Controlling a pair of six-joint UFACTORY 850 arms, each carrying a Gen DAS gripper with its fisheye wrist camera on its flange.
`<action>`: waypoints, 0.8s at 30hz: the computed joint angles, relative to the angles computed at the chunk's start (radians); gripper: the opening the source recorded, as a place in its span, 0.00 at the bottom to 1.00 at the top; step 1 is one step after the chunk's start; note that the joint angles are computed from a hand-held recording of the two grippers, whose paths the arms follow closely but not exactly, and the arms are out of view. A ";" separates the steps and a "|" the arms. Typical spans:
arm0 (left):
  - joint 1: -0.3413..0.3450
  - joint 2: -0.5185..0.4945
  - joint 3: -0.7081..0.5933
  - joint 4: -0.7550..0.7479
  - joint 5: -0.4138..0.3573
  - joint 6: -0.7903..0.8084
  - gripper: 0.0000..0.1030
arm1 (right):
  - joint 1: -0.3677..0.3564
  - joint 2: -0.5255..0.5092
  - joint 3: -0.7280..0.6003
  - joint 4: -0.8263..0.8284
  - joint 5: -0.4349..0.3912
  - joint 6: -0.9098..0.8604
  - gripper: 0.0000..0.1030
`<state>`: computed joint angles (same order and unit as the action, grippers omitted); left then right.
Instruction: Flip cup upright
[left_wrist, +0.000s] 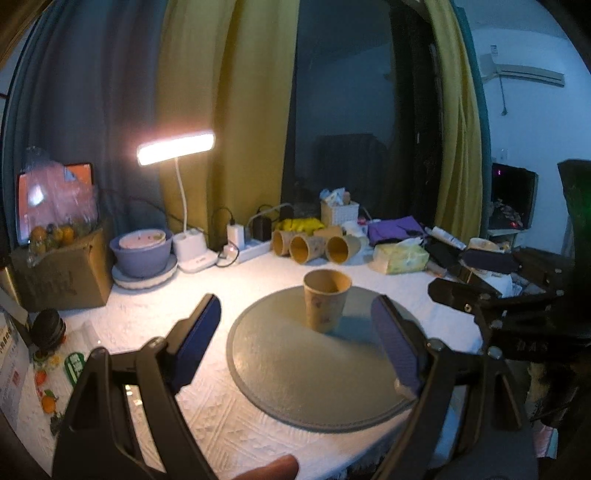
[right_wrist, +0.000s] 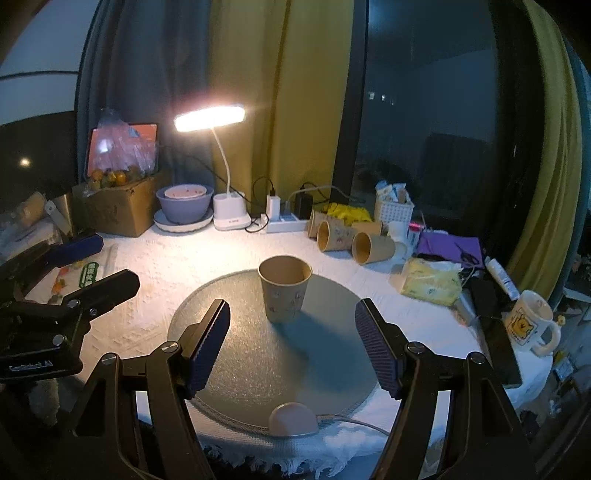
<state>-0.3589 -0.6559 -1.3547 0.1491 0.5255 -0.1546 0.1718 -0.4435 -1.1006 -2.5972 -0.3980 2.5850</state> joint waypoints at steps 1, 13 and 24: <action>-0.001 0.005 0.006 -0.001 0.008 0.004 0.82 | 0.001 0.006 0.005 -0.002 -0.005 0.001 0.71; -0.014 0.074 0.081 -0.002 0.101 0.036 0.82 | 0.021 0.083 0.074 0.000 -0.074 -0.005 0.71; -0.021 0.121 0.131 -0.019 0.156 0.059 0.82 | 0.031 0.141 0.130 -0.011 -0.122 0.014 0.71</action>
<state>-0.3801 -0.5347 -1.2241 0.1304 0.6819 -0.0957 0.2026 -0.3026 -0.9705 -2.6083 -0.5198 2.5994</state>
